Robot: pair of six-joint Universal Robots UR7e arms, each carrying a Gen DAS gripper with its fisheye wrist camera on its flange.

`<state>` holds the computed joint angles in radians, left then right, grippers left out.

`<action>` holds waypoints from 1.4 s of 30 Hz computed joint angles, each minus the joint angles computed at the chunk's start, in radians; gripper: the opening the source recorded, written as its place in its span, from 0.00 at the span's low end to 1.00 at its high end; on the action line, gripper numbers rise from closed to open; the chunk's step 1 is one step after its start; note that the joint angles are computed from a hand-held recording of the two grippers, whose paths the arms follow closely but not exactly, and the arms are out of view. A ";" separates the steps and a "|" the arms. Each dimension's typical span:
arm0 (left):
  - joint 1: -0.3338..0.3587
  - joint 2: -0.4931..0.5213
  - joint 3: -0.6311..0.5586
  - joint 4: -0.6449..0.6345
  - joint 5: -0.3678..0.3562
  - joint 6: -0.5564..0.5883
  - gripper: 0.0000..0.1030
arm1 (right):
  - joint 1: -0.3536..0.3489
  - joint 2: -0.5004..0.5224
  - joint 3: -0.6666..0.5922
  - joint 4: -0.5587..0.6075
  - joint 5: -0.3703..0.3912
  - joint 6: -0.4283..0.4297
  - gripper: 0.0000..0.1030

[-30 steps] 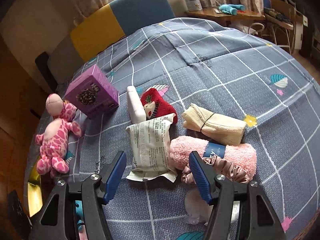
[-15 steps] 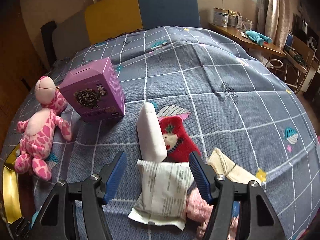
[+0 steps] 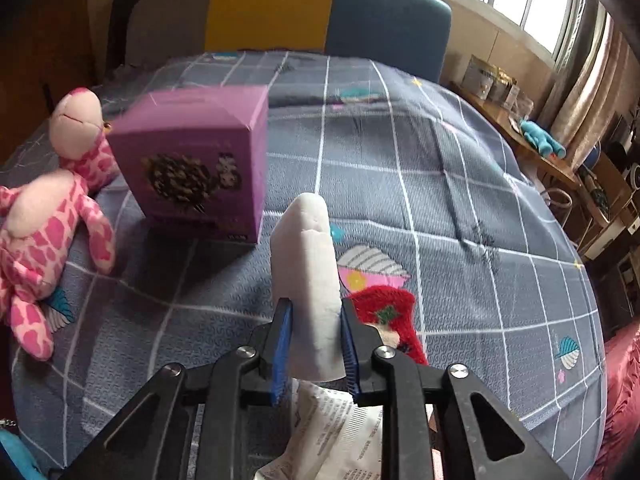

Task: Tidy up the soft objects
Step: 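Carry the teal bear toward the gold tray while the right tool grasps the white foam block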

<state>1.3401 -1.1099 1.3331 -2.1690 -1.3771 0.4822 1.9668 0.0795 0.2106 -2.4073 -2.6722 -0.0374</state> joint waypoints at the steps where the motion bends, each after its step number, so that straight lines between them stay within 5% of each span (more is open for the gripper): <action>1: 0.000 -0.003 0.000 -0.001 -0.005 -0.001 0.52 | 0.008 -0.019 0.035 -0.042 0.020 -0.019 0.22; 3: -0.001 -0.009 0.001 -0.004 -0.014 -0.002 0.52 | 0.024 -0.075 0.140 -0.103 0.075 -0.031 0.22; 13: 0.005 -0.056 0.006 -0.024 -0.033 -0.020 0.52 | 0.017 -0.332 0.650 -0.107 0.504 0.270 0.22; 20: 0.014 -0.083 0.022 -0.054 -0.002 -0.031 0.52 | -0.001 -0.365 0.800 -0.230 0.528 0.347 0.23; 32: -0.006 -0.119 0.071 -0.172 0.155 -0.053 0.52 | -0.010 -0.376 0.834 -0.279 0.542 0.341 0.24; 42: 0.002 -0.137 0.074 -0.202 0.201 -0.054 0.52 | -0.005 -0.368 0.825 -0.271 0.520 0.323 0.24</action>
<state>1.3426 -1.2465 1.4068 -2.3711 -1.1761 0.4283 1.9615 -0.2887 1.0354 -2.6782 -2.1524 0.2853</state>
